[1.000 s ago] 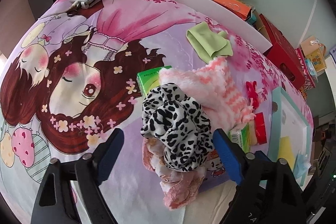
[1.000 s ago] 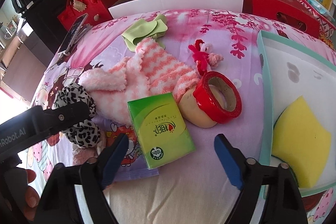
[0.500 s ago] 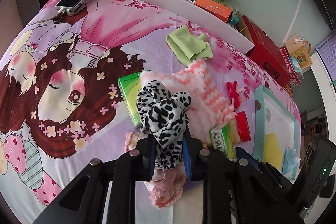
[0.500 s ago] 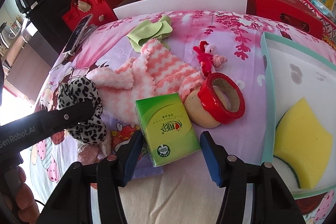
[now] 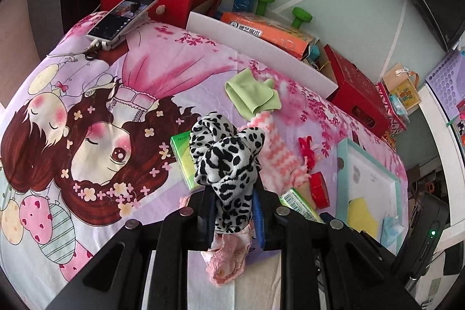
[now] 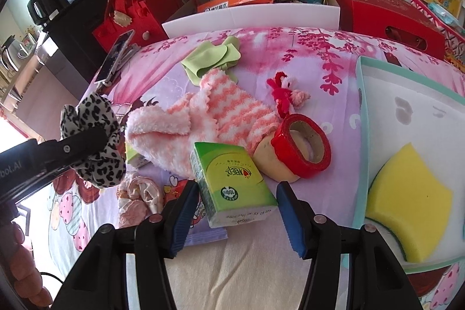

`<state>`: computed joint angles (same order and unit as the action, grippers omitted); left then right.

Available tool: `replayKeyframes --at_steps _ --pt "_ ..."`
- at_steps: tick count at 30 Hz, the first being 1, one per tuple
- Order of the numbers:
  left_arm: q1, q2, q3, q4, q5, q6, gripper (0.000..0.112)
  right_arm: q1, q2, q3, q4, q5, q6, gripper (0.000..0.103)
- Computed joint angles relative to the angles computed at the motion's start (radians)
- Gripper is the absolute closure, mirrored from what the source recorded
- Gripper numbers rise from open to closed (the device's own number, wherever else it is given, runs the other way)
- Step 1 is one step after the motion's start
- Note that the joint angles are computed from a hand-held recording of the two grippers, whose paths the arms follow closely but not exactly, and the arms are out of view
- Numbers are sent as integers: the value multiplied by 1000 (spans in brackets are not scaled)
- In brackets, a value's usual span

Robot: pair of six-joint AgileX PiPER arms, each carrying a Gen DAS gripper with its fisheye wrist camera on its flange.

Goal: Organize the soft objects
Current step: 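Lift the scrunchie with the left tool while the right tool grasps and lifts the green tissue pack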

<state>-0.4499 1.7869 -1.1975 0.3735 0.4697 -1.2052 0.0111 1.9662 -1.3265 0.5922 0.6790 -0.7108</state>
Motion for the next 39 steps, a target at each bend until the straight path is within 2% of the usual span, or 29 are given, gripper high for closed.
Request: replayKeyframes --at_steps 14,28,35,39 --pt "-21 -29 8 72 13 -62 90 -44 -60 34 100 12 -103 47" --pt "-24 -29 5 69 14 -52 90 -48 -68 35 87 4 -97 47" --pt "-56 -5 -60 78 52 -29 90 -107 -106 27 133 -8 -128 47" --pt "-72 34 -120 32 73 35 90 -173 -105 -14 126 -15 -105 47"
